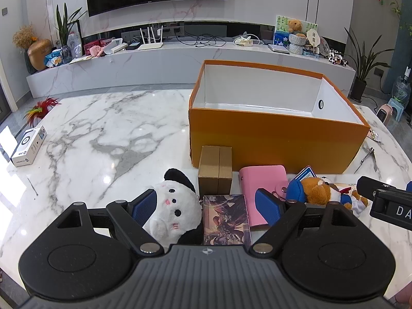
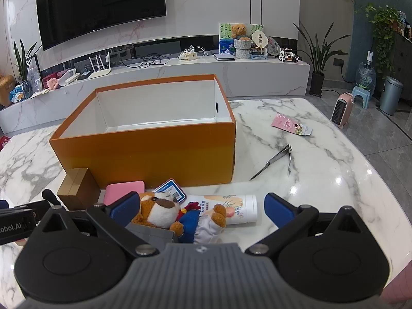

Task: Organize objects
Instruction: 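Move the left tool to the white panda plush while the right tool reaches the dark gray box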

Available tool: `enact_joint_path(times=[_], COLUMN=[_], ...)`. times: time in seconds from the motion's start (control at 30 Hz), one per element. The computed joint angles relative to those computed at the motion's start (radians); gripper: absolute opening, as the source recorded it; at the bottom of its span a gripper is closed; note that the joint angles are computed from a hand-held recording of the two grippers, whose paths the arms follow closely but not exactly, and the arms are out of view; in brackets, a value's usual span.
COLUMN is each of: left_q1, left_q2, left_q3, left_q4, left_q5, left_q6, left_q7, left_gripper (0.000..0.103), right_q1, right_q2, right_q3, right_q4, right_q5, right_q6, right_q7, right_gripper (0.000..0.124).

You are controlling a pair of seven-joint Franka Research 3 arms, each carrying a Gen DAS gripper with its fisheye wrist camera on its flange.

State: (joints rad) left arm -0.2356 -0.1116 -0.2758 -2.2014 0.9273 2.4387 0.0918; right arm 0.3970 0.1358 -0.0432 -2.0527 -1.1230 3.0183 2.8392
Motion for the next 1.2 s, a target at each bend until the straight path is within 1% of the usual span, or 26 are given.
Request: enact_joint_path(times=[0.47,0.73,0.8,0.93,1.0,1.07,1.1,1.2], left_q1=[0.000,0.001,0.004,0.018,0.026,0.036,0.041,0.059], left_q2=[0.000,-0.002,-0.006,-0.019,-0.025,-0.032,-0.034,-0.045], left_q3=[0.001,0.005,0.008,0.018,0.024,0.029,0.030,0.034], left_q4=[-0.003,-0.006,-0.014,-0.042,-0.058,-0.077,-0.084,-0.108], left_q5=[-0.005,-0.029,-0.041,-0.063,-0.083,-0.092,-0.098,-0.099], left_q6=[0.003,0.010,0.020,0.051,0.064,0.077,0.071,0.065], left_q7=[0.003,0.024,0.029,0.034,0.048,0.063,0.072,0.085], left_gripper=[0.099,0.099,0.099,0.099,0.099,0.099,0.099,0.099], right_q1=[0.002,0.002,-0.005,-0.010,-0.024,-0.051,-0.055,-0.048], right_q2=[0.004,0.007,0.008,0.016,0.020,0.025,0.027,0.030], right_q3=[-0.002,0.000,0.008,0.021,0.042,0.082,0.092,0.103], right_q4=[-0.001,-0.005,-0.013,-0.028,-0.039,-0.051,-0.055,-0.061], right_q5=[0.012,0.066,0.128,0.293,0.418,0.561,0.606,0.692], right_q6=[0.001,-0.003,0.004,0.015,0.020,0.033,0.037,0.035], right_q7=[-0.013,-0.067,-0.120,-0.268,-0.379,-0.506,-0.544,-0.631], right_gripper=[0.102,0.102,0.102,0.102,0.102,0.102,0.102,0.102])
